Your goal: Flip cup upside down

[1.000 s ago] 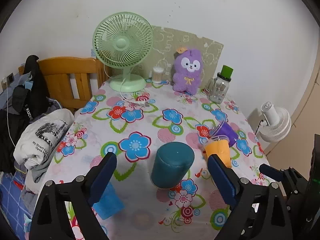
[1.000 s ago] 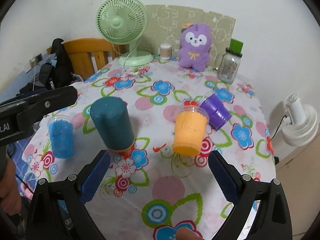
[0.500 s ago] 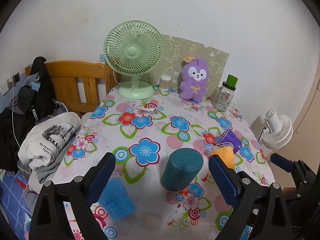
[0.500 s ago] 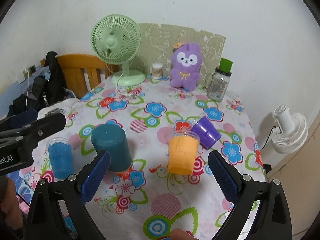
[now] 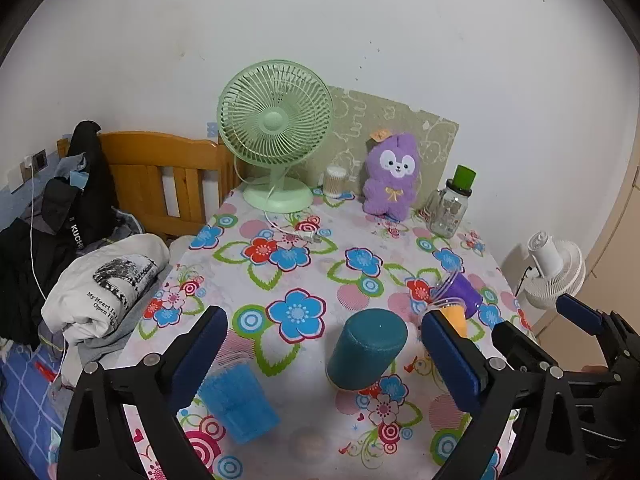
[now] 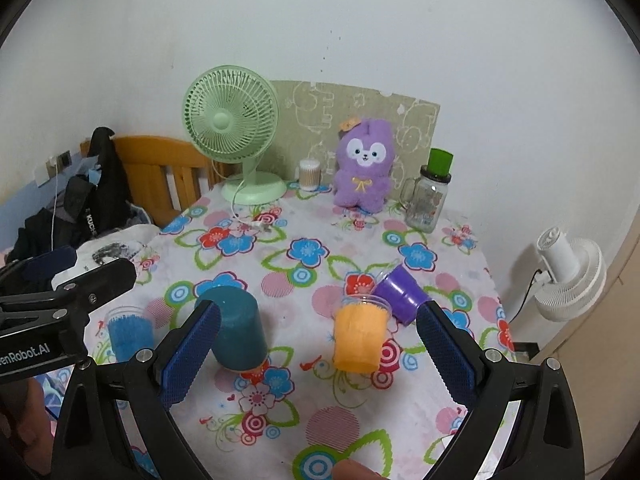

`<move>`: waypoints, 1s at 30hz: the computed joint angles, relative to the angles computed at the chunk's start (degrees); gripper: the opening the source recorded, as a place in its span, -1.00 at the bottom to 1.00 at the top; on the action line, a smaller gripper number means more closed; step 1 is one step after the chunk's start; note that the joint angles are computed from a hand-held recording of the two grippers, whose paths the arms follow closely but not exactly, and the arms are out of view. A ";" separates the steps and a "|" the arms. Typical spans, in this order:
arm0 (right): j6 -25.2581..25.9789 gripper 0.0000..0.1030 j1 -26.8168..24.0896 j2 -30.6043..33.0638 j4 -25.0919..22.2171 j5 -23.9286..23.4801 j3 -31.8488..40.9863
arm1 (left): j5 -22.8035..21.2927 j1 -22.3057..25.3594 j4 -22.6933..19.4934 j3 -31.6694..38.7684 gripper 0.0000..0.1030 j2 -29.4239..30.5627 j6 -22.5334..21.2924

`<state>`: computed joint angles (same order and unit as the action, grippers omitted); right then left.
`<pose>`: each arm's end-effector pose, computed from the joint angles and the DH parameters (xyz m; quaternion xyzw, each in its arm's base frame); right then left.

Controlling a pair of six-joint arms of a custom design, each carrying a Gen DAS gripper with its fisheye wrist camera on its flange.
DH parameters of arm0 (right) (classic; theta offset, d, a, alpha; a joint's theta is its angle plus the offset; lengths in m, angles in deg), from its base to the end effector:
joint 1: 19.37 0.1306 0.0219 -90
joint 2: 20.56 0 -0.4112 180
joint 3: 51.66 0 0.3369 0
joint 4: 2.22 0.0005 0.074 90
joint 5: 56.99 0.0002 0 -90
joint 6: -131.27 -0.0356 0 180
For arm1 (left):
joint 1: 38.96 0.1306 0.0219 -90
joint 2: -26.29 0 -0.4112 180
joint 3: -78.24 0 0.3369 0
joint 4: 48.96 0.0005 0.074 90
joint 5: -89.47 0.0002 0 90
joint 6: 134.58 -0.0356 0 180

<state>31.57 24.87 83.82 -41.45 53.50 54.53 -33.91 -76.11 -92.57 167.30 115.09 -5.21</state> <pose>0.4001 0.3716 0.4742 -0.1867 0.8659 0.0556 0.4608 0.3507 -0.2417 0.4719 -0.1307 0.8772 -0.0278 0.4611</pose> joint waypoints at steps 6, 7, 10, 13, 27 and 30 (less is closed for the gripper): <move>0.43 0.93 0.81 -0.68 0.95 1.30 -0.19 | -1.36 -0.58 0.36 -0.43 0.92 -1.21 -0.55; 0.53 0.93 0.91 -0.78 1.22 1.57 -0.22 | -1.61 -0.72 0.44 -0.53 0.93 -1.54 -0.65; 0.42 0.93 1.01 -1.05 1.90 2.13 -0.11 | -2.78 -1.30 0.91 -0.90 0.97 -2.45 -0.84; 0.61 0.93 1.32 -1.61 3.02 3.09 -0.29 | -4.51 -1.92 1.49 -1.15 0.99 -3.20 -1.49; 1.19 0.93 1.86 -4.04 7.91 5.34 -2.42 | -10.90 -4.55 4.19 -1.73 1.00 -4.80 -5.20; 1.65 0.93 2.14 -4.42 8.83 5.63 -2.73 | -11.39 -4.75 4.54 -1.73 1.00 -4.84 -5.71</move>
